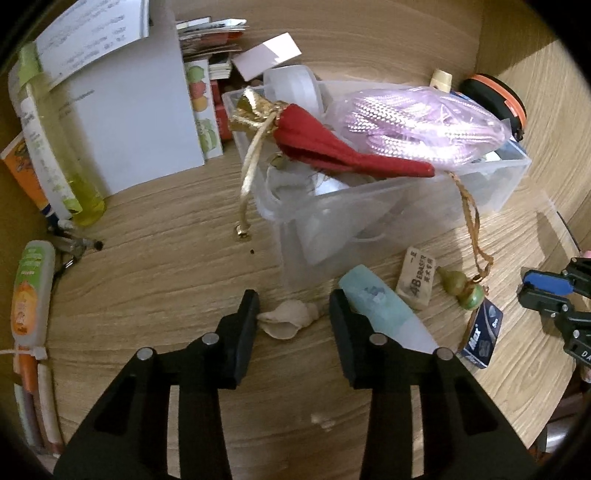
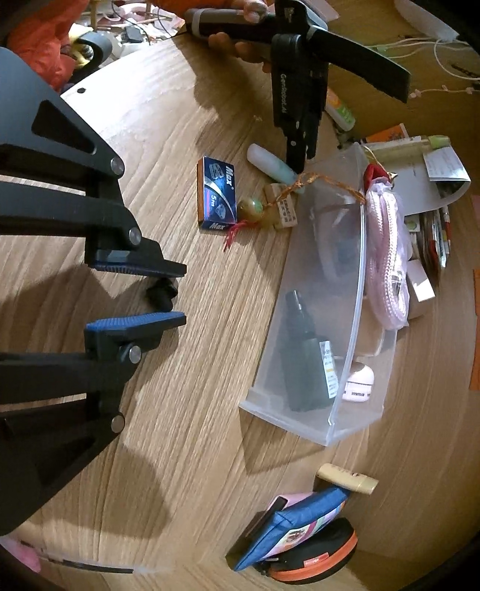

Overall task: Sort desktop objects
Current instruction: 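Grasp the white seashell with the left tool while the right tool grasps the small black clip, then lower the seashell and black clip into the clear box and open both tools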

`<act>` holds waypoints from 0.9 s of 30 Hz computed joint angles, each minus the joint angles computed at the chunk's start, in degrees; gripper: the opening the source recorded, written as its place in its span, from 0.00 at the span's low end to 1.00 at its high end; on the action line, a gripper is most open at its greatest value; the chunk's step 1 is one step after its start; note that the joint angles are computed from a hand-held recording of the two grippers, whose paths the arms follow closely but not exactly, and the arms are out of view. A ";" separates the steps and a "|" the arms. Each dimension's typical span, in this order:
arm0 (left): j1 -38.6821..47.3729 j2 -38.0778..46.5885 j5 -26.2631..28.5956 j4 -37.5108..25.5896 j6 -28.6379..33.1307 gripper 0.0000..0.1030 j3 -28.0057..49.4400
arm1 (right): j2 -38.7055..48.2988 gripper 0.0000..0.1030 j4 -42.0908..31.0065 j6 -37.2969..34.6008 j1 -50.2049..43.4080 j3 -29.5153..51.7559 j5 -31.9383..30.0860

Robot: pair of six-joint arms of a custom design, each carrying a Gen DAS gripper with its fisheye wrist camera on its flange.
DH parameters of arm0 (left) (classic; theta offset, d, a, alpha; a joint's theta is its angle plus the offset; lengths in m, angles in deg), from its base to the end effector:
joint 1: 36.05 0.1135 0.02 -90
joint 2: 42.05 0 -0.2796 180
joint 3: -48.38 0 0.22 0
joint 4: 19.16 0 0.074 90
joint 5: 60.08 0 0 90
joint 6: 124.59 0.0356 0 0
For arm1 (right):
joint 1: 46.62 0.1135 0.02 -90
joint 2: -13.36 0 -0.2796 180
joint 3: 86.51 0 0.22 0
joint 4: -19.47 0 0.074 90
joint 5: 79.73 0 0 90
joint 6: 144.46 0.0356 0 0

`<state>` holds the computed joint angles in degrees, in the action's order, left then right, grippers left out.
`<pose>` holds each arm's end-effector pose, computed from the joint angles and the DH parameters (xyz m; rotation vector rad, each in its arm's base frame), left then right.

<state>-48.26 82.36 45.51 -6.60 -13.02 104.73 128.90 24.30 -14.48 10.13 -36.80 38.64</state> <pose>0.3122 -0.0774 0.0509 0.8305 2.3683 -0.2786 0.1686 0.2263 0.0729 -0.1984 2.4419 0.0620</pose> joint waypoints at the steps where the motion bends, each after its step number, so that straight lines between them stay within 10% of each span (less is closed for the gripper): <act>1: 0.21 -0.19 0.35 0.15 0.00 0.37 -0.36 | -0.05 0.16 0.01 0.15 -0.04 -0.05 0.01; 27: 4.77 -19.03 11.33 2.51 -2.87 0.37 -11.19 | -19.09 0.16 -8.88 -7.59 -5.12 -0.11 5.07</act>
<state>-43.49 63.32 56.84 -4.09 -15.89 93.54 109.81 15.43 -22.08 5.02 -36.91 43.71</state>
